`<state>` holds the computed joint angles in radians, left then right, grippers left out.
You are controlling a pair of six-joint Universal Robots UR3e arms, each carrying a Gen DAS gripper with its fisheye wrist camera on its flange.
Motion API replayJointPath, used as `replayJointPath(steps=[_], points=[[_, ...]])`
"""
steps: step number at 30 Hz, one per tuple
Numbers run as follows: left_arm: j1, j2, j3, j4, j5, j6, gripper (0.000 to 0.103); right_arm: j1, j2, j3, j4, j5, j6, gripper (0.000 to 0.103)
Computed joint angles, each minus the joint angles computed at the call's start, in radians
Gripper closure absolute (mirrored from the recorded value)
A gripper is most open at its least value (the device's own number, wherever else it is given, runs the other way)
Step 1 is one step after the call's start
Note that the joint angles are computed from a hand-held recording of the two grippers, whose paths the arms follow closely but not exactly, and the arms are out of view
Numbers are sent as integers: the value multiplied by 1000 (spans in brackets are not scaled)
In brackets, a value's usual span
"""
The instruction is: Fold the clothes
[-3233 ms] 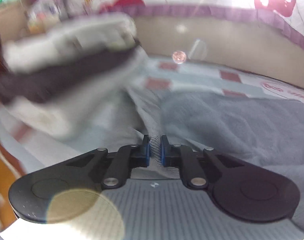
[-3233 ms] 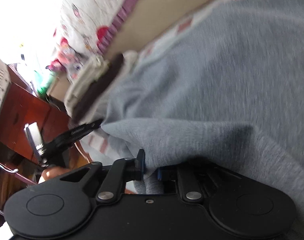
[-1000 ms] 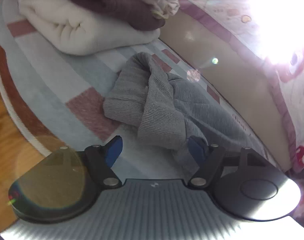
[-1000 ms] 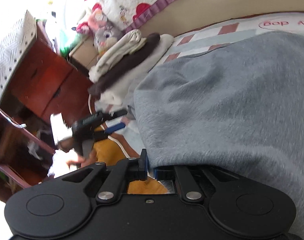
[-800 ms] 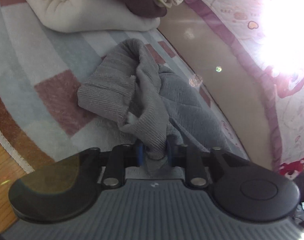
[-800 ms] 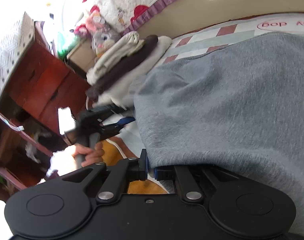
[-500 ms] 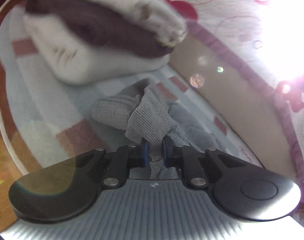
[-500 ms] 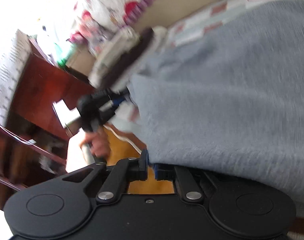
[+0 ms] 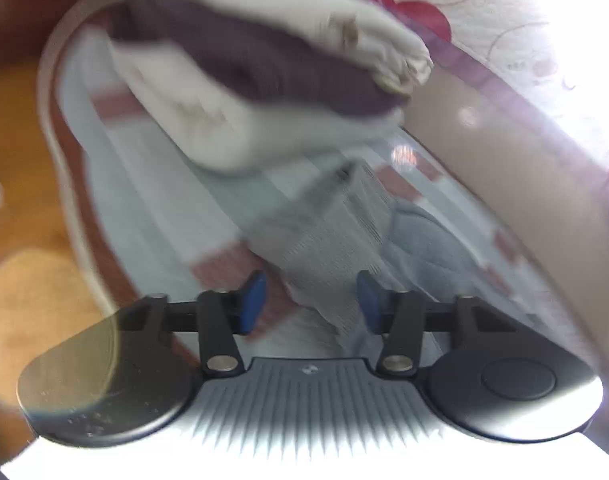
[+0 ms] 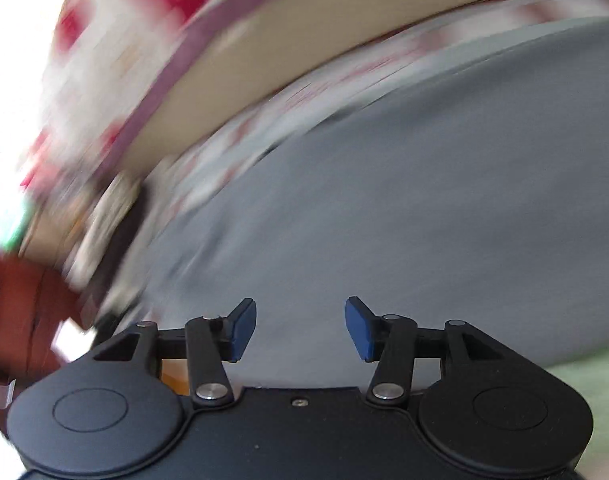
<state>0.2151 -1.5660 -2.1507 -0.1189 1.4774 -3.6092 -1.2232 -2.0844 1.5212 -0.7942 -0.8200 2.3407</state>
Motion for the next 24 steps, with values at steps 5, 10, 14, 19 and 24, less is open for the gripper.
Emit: replayJointPath(steps=[5, 10, 14, 19, 24], points=[[17, 147, 39, -270, -217, 57, 33, -209, 247, -154, -208, -158, 135, 26], [-72, 120, 146, -540, -467, 85, 27, -352, 372, -102, -329, -203, 290, 26], [-279, -64, 419, -707, -436, 192, 27, -447, 541, -204, -109, -119, 349, 26], [-526, -276, 771, -852, -267, 463, 27, -513, 642, -305, 46, -120, 314, 24], [-649, -434, 1025, -1000, -248, 604, 30, -529, 719, -305, -113, -238, 260, 24]])
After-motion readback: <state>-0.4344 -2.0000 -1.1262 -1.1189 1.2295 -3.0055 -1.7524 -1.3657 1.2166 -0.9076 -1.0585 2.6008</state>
